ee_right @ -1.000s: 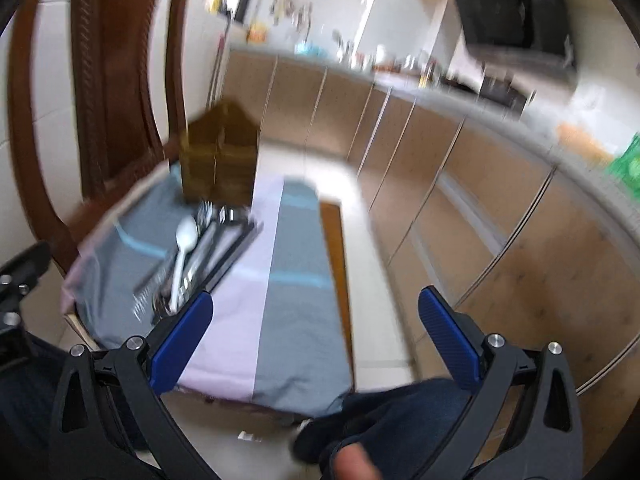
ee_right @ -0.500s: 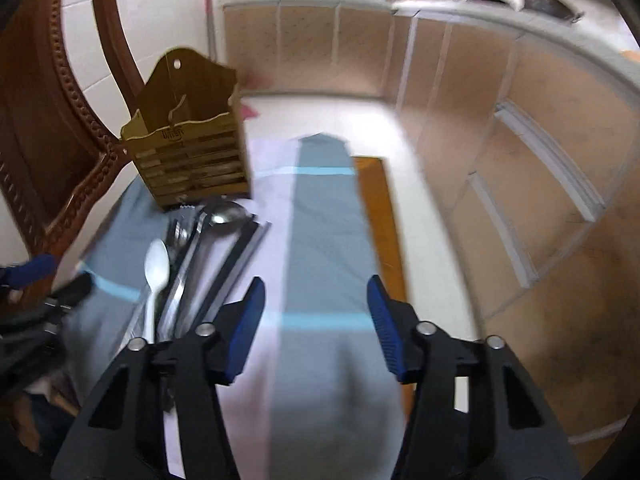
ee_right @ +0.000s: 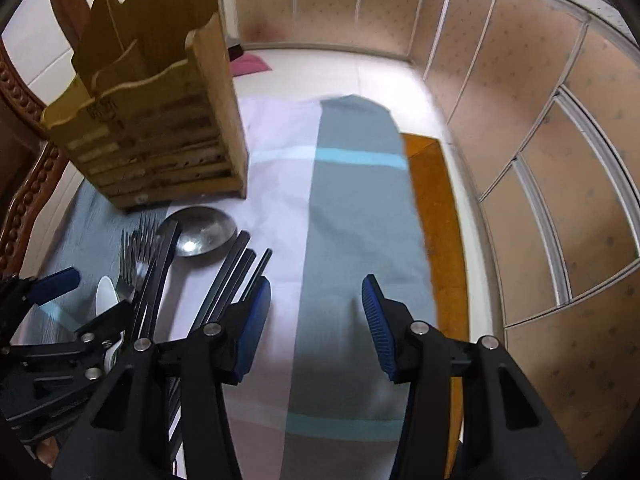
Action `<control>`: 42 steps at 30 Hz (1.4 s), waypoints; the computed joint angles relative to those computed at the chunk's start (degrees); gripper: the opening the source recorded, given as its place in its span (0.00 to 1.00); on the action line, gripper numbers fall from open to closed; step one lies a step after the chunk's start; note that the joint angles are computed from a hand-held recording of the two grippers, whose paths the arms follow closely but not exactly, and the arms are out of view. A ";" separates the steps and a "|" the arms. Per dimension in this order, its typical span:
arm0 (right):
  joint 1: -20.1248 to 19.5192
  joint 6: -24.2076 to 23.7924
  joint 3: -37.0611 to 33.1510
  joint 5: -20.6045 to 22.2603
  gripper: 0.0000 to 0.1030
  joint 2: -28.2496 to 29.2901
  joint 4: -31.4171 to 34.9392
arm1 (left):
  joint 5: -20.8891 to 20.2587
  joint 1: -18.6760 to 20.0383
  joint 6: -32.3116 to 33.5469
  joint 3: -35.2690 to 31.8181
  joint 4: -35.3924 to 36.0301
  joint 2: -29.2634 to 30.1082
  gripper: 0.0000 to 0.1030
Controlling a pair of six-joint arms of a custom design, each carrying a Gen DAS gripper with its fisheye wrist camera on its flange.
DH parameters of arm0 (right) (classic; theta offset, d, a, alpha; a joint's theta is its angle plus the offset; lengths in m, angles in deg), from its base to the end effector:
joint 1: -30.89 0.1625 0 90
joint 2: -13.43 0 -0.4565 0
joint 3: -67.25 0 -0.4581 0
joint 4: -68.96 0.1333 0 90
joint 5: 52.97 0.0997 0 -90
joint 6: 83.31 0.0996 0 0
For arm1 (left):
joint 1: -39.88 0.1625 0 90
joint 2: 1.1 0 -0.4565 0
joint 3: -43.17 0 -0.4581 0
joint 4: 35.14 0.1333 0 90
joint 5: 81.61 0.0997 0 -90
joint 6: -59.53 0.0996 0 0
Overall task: Organize utensils
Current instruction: 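Move both grippers down toward the utensil pile on the cloth, then grasp the metal ladle with the left gripper while the right gripper grasps black chopsticks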
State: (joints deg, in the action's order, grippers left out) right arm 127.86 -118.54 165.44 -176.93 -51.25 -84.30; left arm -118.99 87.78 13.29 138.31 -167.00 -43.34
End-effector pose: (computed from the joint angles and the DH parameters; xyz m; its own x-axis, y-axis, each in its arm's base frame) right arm 0.1626 -0.6901 0.3000 -0.6392 -0.3546 0.6824 -0.5804 0.8046 -0.1256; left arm -0.3121 -0.6622 0.0256 -0.7162 -0.1664 -0.6777 0.2035 0.8792 -0.4308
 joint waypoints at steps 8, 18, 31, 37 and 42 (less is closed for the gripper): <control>-1.04 1.53 -2.26 -0.71 0.48 1.29 2.00 | -3.70 -0.03 4.22 0.58 -7.56 0.29 0.21; -0.88 6.22 -5.35 1.72 0.48 4.38 8.46 | -1.62 -0.83 1.41 4.03 -7.15 -3.02 0.40; 0.21 4.68 -6.40 1.71 0.04 6.21 10.53 | 0.84 -1.60 1.26 4.72 -5.56 -3.49 0.61; -0.53 6.01 -6.88 1.75 0.04 5.41 11.62 | 1.41 -1.60 1.87 3.58 -5.08 -2.39 0.63; -1.31 7.95 -8.50 2.70 0.04 5.78 13.33 | 1.94 -1.19 1.12 3.06 -5.12 -2.26 0.63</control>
